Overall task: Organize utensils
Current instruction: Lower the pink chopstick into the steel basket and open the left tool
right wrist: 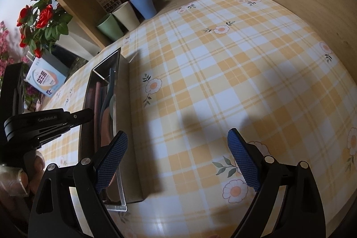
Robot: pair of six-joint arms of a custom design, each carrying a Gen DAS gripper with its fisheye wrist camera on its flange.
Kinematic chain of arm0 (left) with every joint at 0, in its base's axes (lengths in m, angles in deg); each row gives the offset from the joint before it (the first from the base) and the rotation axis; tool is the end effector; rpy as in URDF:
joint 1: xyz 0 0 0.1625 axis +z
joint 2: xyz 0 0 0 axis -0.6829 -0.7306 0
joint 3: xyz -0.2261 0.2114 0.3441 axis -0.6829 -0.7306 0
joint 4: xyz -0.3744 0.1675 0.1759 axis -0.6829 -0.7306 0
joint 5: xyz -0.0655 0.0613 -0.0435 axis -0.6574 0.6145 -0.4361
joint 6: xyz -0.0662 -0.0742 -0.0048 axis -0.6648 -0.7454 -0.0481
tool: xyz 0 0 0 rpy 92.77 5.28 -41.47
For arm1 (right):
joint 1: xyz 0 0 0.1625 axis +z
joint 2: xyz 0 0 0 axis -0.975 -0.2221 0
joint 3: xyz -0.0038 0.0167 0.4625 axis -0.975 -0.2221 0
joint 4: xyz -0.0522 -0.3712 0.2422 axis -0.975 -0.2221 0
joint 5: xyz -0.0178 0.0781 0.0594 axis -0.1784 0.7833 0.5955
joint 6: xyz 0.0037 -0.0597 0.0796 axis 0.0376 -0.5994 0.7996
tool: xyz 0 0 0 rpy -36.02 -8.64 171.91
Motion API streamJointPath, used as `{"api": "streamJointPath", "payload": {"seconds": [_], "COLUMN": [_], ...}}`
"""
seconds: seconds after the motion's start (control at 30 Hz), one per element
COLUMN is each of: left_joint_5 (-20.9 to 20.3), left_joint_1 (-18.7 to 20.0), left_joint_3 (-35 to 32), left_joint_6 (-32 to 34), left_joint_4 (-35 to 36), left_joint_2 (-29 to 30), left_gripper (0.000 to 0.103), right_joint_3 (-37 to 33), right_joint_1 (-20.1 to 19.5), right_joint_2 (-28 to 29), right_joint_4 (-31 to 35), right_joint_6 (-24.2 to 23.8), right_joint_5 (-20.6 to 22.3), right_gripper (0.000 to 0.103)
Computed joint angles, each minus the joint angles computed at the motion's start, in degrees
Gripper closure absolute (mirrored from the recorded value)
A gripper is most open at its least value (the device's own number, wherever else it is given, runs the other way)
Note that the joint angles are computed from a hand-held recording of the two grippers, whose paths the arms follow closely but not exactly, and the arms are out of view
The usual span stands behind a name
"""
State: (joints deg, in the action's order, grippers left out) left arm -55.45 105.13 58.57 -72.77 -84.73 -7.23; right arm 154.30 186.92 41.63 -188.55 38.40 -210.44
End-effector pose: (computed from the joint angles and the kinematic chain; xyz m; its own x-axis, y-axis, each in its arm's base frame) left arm -0.1894 -0.7524 0.2787 -0.8743 0.1180 -0.4709 0.2615 0.9317 -0.2520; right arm 0.3127 -0.6493 0.1460 -0.9068 0.2295 0.3535 -0.0392 0.7891 -0.6130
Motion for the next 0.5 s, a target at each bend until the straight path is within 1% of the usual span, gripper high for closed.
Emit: {"api": "streamJointPath", "payload": {"seconds": [0.27,0.5], "left_joint_5": [0.2,1.0], "left_joint_1": [-0.7,-1.2], "left_joint_3": [0.7,1.8], "left_joint_6": [2.8,5.3], "left_joint_4": [-1.0,-2.0], "left_joint_2": [-1.1,-2.7], "left_gripper": [0.097,0.096], "right_joint_3": [-0.5,-1.4], "right_joint_1": [0.6,1.6], "right_joint_2": [0.2,0.4], "right_joint_4": [0.7,2.0], "right_joint_6": [0.0,0.3], "right_joint_5": [-0.4,-1.7], "right_gripper": [0.015,0.015]}}
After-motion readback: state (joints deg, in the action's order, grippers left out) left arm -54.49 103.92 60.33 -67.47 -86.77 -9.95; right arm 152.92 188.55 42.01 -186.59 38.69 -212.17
